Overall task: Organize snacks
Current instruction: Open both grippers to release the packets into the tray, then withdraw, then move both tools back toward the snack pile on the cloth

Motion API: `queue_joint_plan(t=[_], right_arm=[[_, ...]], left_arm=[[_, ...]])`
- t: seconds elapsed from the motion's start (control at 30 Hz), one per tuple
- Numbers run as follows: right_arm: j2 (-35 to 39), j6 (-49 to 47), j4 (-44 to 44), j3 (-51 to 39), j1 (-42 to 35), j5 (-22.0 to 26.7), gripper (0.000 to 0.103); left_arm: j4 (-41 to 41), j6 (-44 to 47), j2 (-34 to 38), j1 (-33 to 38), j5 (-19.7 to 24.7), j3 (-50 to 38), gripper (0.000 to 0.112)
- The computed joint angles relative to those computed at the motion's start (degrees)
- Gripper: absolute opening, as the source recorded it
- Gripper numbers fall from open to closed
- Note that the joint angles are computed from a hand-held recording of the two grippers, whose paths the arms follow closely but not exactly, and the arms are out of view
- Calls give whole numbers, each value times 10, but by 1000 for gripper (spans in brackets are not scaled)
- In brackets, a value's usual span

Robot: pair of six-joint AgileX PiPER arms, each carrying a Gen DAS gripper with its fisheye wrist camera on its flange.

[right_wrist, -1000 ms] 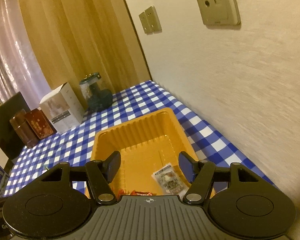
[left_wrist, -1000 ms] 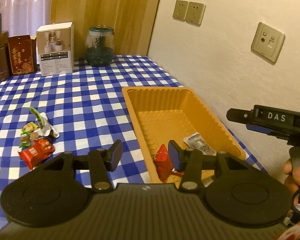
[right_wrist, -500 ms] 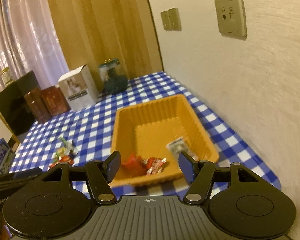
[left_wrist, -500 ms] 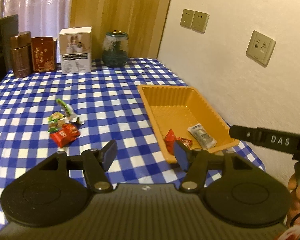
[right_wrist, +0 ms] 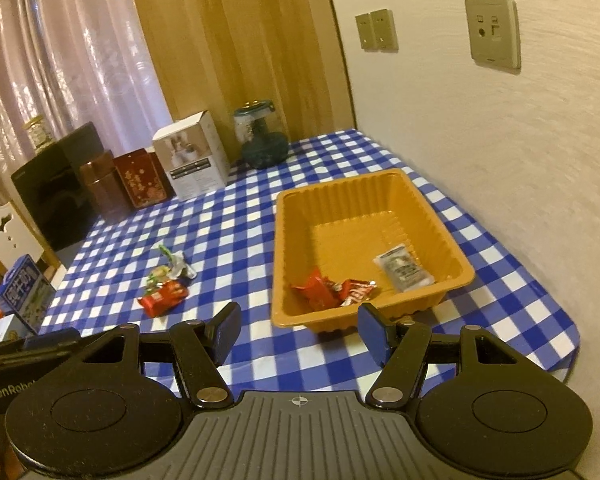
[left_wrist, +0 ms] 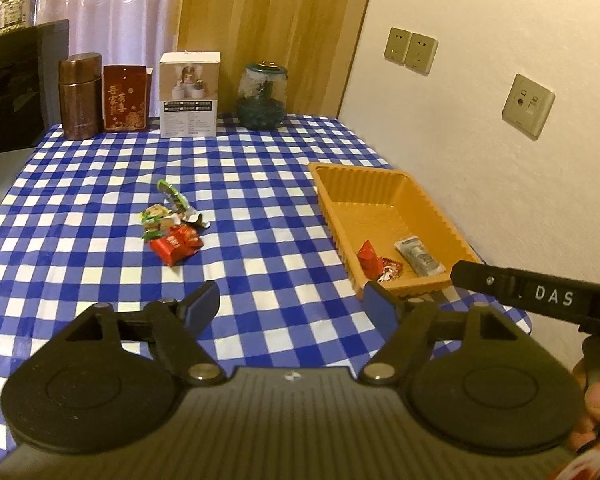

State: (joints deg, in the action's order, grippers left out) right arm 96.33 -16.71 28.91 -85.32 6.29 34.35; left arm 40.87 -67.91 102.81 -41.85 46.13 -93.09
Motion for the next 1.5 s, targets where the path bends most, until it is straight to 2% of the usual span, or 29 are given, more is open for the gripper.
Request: queue_joint_plan(t=[0.1,0.37,0.63,0.83,0.9,1.1,1.23,1.5], right_arm=[[-5,2,-3,4,8,1,64],[-15,5,-6,12,19,1,66],[-17,0,-1,7,25,6,69],[3,-43,35,-9,40,11,71],[11,-55,44,-14,50,8,71],[62,-92,72,-44,79,-9,71],[119,-102,78,-97,92,2,70],[265,-102,46,-279,101,67,70]], left_arm=[[13,-20,-14,-3,2,20,83],[30,-47,-47,-3,-2,63,88],[40,-59,-68,2,-3,81,90],[51,-59,-89,19,2,106,92],[53,-55,-100,34,-8,125,92],[11,47,-99,102,-46,141,92],[-24,136,-73,149,-72,128,92],[-132,319,-1,230,-136,93,91]])
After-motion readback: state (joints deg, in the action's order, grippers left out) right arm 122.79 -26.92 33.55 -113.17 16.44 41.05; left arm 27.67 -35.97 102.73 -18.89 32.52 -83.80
